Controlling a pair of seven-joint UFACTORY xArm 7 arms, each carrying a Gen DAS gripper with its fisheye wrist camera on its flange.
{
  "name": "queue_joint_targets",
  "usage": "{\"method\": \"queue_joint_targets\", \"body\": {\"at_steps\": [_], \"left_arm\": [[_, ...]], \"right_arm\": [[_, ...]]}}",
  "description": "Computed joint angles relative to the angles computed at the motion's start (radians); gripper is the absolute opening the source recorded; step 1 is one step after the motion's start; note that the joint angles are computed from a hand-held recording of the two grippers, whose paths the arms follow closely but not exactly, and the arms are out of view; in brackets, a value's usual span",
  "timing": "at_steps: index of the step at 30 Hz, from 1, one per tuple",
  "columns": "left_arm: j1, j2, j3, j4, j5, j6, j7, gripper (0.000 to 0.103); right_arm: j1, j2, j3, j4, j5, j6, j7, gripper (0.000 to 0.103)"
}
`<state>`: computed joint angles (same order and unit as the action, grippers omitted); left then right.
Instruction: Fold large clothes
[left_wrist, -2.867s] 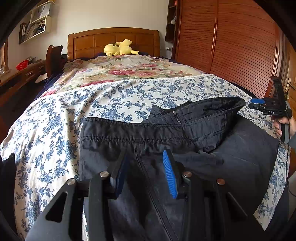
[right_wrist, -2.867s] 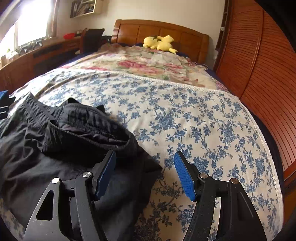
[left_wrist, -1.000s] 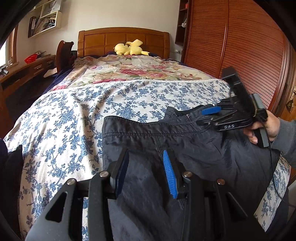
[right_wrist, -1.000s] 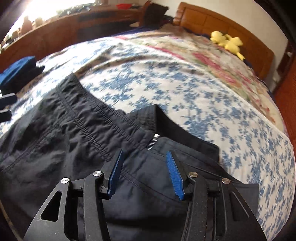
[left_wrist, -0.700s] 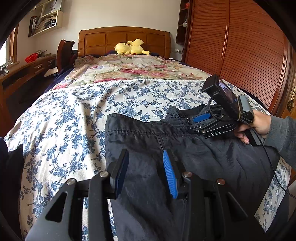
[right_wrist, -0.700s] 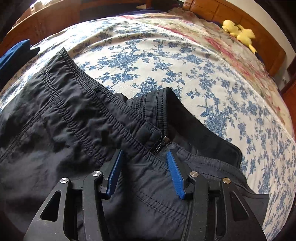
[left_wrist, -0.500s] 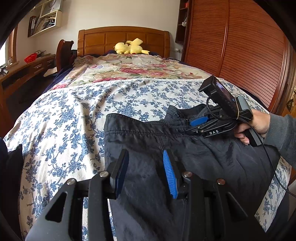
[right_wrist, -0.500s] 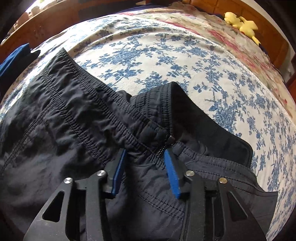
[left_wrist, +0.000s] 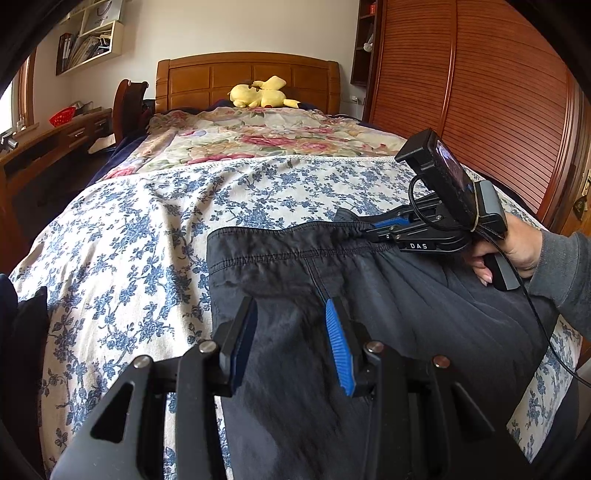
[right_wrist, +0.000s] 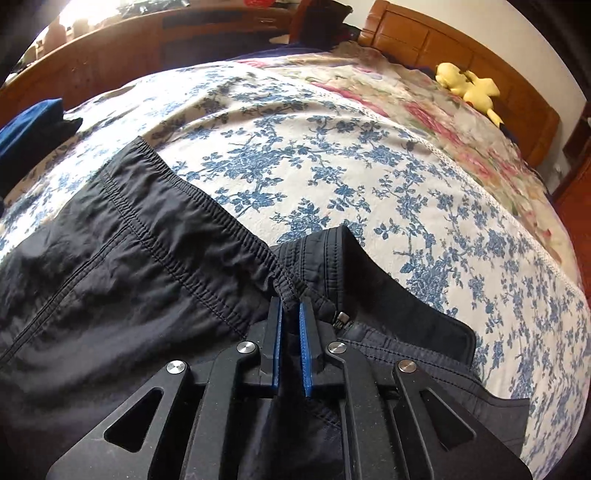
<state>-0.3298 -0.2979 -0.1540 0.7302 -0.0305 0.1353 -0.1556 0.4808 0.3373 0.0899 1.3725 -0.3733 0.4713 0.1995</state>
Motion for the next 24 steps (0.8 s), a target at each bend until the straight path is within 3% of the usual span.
{"method": "queue_joint_targets", "body": {"at_steps": [3, 4, 5, 8, 13, 17, 24], "left_arm": [[-0.004, -0.005, 0.001, -0.002, 0.0, 0.001, 0.003, 0.037], [-0.006, -0.007, 0.0, -0.003, 0.0, 0.001, 0.004, 0.037], [-0.008, -0.011, -0.002, -0.004, 0.001, 0.002, 0.004, 0.037], [-0.009, -0.014, -0.019, -0.002, 0.011, 0.003, -0.005, 0.037], [-0.033, -0.01, -0.05, 0.012, 0.027, 0.01, -0.019, 0.037], [-0.07, 0.008, -0.068, 0.035, 0.031, 0.016, -0.022, 0.037], [-0.121, 0.044, -0.102, 0.07, 0.046, 0.034, -0.038, 0.037]], "right_arm": [[0.028, -0.029, -0.038, -0.015, -0.055, 0.009, 0.103, 0.033], [0.023, -0.055, -0.039, -0.04, -0.064, 0.0, 0.13, 0.05], [0.015, -0.094, -0.038, -0.078, -0.071, -0.015, 0.153, 0.058], [-0.018, -0.227, -0.026, -0.213, -0.114, -0.042, 0.214, 0.059], [-0.1, -0.517, 0.008, -0.498, -0.078, -0.056, 0.249, 0.059], [-0.169, -0.781, 0.03, -0.725, -0.055, -0.009, 0.276, 0.059], [-0.247, -1.112, 0.02, -0.953, 0.076, 0.123, 0.204, 0.06]]}}
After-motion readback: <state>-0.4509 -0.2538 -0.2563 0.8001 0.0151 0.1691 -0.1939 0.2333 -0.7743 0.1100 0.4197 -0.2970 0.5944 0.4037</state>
